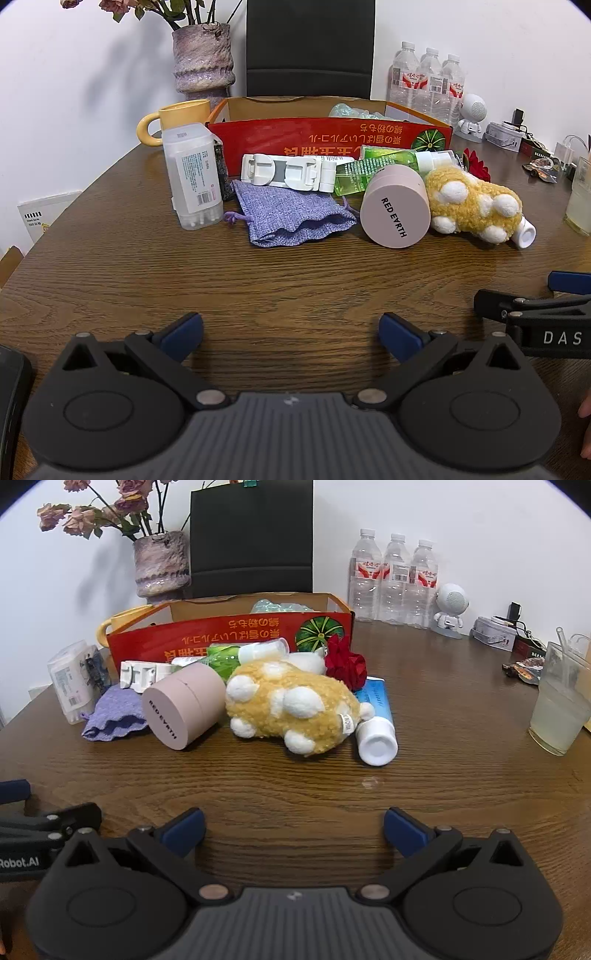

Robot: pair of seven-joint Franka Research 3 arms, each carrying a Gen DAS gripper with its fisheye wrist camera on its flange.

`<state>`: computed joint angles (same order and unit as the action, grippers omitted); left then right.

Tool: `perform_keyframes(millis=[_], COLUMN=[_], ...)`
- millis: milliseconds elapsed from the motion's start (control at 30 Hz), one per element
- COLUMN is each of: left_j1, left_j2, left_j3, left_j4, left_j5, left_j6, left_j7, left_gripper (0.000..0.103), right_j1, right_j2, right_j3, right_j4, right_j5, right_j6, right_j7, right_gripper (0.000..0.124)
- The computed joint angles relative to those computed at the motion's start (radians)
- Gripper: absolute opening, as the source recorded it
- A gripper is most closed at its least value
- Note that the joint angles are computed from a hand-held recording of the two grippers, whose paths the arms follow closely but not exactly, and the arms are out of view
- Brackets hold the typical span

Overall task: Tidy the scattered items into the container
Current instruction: 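Withdraw both grippers back over the table, then grasp the yellow plush toy with the right gripper while the left grasps the pink cylinder box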

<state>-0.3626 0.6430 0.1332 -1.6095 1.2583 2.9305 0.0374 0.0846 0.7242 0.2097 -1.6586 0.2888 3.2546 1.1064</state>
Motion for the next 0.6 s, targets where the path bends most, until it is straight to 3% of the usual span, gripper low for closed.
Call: perform_keyframes(millis=[367, 467, 533, 600], left_j1=[-0.001, -0.019, -0.057, -0.033], left_j2=[0.001, 0.003, 0.025, 0.067], left_j3=[0.001, 0.031, 0.104, 0.095], left_j4=[0.001, 0.009, 0.065, 0.164], left_j5=[-0.002, 0.067, 0.299, 0.415], left_j6=[0.000, 0.037, 0.130, 0.201], left_j7=[0.000, -0.050, -0.237, -0.279], left_gripper=[0.103, 0.103, 0.103, 0.103], right_j1=[0.001, -0.105, -0.167, -0.239], right_j2=[0.005, 0.021, 0.021, 0.017], right_j3=[-0.002, 0.122, 0.186, 0.264], right_j4=[0.008, 0.016, 0.020, 0.005], right_j5=[-0.006, -0.051, -0.065, -0.048], right_j6=[-0.004, -0.032, -0.073, -0.034], right_j7=[0.004, -0.075, -0.142, -0.164], right_gripper=[0.103, 0.103, 0.093, 0.087])
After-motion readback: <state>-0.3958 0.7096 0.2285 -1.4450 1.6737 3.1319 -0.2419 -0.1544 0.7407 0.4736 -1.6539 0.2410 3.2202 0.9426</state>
